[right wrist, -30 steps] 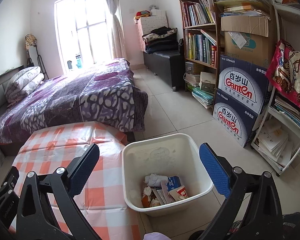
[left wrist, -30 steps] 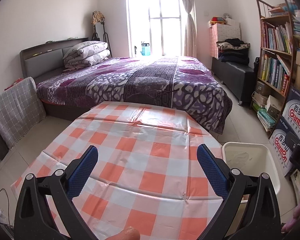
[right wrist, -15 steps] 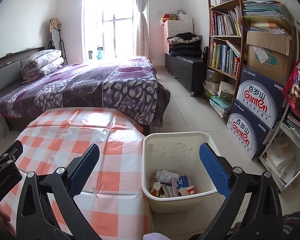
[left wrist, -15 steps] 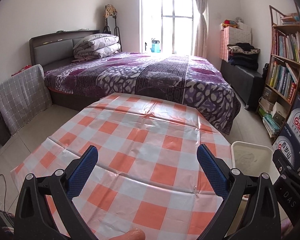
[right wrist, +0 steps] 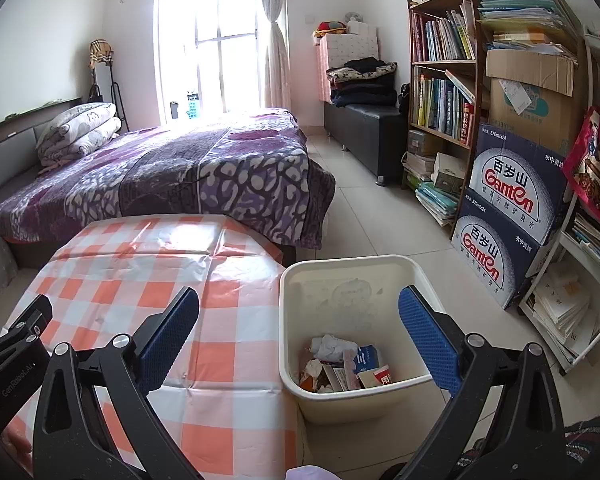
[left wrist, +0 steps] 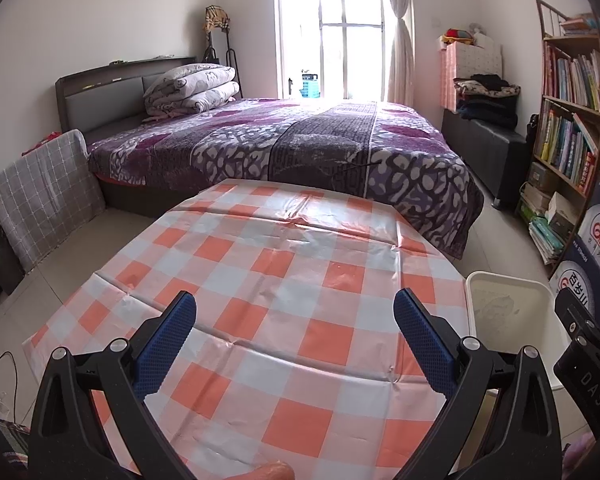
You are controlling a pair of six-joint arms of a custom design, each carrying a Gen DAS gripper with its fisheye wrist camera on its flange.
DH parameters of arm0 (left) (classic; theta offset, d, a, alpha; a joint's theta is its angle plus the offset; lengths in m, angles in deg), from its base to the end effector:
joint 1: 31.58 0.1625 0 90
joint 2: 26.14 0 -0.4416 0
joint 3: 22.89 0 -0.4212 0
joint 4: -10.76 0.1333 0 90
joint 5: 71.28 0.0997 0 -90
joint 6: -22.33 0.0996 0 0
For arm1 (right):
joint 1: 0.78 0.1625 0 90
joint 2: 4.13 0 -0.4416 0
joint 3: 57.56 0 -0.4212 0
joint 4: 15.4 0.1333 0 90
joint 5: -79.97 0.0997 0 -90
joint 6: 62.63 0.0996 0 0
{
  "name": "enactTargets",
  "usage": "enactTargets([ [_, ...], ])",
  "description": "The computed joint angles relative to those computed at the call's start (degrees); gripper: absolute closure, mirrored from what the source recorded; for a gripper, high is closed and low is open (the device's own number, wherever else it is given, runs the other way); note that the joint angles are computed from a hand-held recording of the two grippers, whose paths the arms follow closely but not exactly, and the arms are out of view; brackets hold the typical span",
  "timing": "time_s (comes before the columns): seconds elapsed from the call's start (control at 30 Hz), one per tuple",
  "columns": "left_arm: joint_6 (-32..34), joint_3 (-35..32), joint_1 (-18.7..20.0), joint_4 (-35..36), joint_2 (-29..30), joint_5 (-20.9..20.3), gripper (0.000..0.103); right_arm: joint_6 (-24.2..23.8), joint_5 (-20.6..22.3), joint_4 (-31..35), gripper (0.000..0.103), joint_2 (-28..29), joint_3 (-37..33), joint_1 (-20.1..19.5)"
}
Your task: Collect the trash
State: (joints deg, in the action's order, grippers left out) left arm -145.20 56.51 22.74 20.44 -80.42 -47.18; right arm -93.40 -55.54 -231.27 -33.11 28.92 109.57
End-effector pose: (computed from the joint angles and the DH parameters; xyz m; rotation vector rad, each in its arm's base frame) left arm -0.1770 -0.6309 0.2371 0.1859 1.9832 -1.2121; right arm 0.3067 -0.6480 0.0882 0.3421 -2.0103 1.2519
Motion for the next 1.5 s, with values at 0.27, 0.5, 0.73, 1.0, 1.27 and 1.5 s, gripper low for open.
enactTargets([
  [0.27,0.4,0.2,-0.1,0.0,0.1,0.1,0.007,0.5,0.0,0.4,0.007,-0.2,0.2,-0.1],
  [0.5,0.0,0.0,-0.1,0.4,0.2,0.1,0.007,0.6,0.0,0.4,0.007,-0.2,0.3,-0.1],
  [0.73,0.1,0.0,-0.1,0.3,0.2,0.0,0.007,0.5,0.1,0.4,0.007,-0.3,0.3,-0.1],
  [1.0,-0.1,-0.1,-0.1,0.5,0.3,0.1,0.007,0.7,0.0,0.6,0.007,-0.3,0.4,-0.1],
  [1.27,-0.1,-0.1,-0.1,0.6,0.3,0.1,0.007,0.9,-0.2,0.7,0.007,-0.3,0.5,-0.2],
  [1.5,-0.1,-0.1,-0.1,0.5,0.4,0.1,0.007,1.1,-0.4,0.7,0.007,-0.4,0.8,-0.3],
])
